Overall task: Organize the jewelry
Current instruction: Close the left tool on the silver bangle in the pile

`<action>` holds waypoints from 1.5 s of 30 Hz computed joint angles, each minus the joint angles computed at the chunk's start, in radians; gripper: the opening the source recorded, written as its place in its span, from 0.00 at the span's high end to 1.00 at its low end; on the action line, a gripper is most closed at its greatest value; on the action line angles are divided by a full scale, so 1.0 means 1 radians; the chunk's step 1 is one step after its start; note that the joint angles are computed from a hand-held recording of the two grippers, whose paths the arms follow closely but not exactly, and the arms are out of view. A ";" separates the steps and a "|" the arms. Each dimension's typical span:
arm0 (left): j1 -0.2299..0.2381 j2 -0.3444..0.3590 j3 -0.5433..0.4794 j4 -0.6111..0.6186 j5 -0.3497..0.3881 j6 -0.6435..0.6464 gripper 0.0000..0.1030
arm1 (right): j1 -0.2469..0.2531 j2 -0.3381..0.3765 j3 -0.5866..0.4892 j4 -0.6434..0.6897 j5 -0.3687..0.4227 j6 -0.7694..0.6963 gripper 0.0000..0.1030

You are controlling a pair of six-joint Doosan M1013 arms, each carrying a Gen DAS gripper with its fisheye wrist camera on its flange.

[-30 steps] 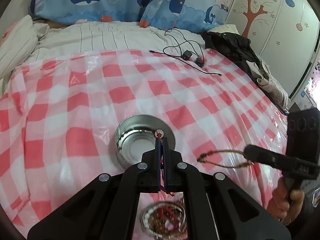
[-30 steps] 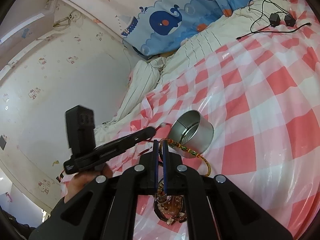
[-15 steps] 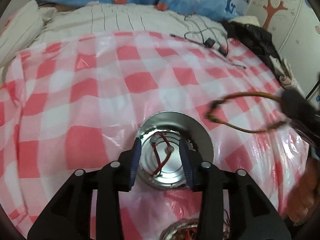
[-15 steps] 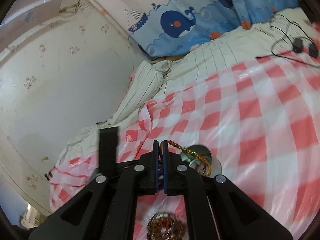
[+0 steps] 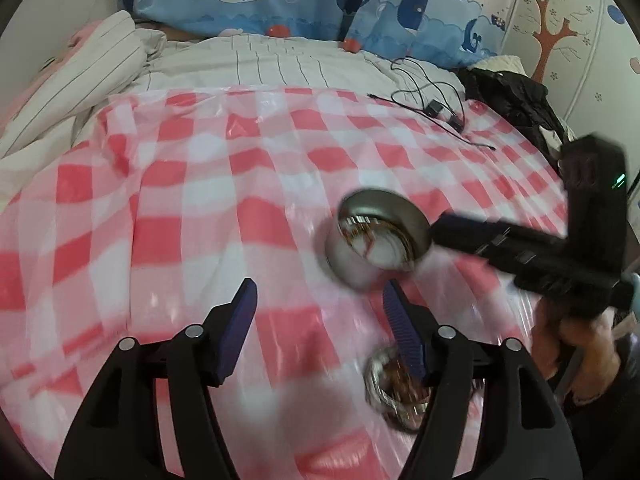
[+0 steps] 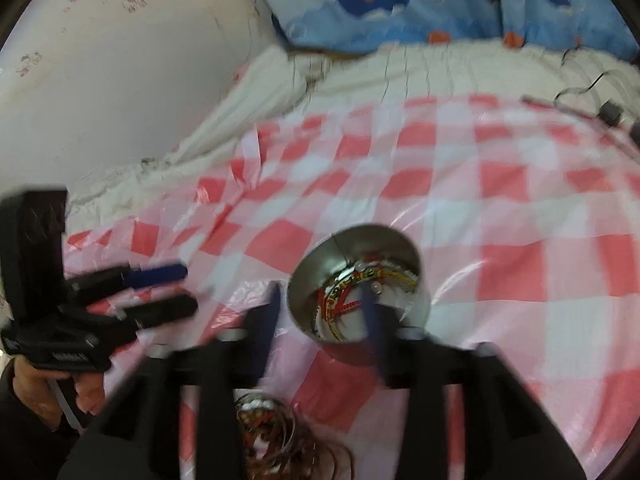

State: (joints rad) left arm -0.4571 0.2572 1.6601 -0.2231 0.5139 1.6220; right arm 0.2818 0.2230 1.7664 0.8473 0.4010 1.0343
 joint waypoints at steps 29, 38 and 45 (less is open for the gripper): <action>-0.134 -0.016 0.101 0.225 -0.040 0.057 0.47 | -0.021 -0.110 0.193 0.099 -0.034 0.120 0.37; -0.082 -0.006 0.090 -0.038 -0.036 0.168 0.56 | -0.023 -0.108 0.193 0.099 -0.033 0.124 0.35; -0.096 -0.001 0.089 0.034 -0.065 0.127 0.56 | -0.022 -0.106 0.193 0.103 -0.034 0.120 0.35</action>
State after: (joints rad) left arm -0.5531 0.2558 1.7492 -0.1889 0.4494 1.7485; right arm 0.2595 0.1165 1.9592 0.9501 0.3671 1.1547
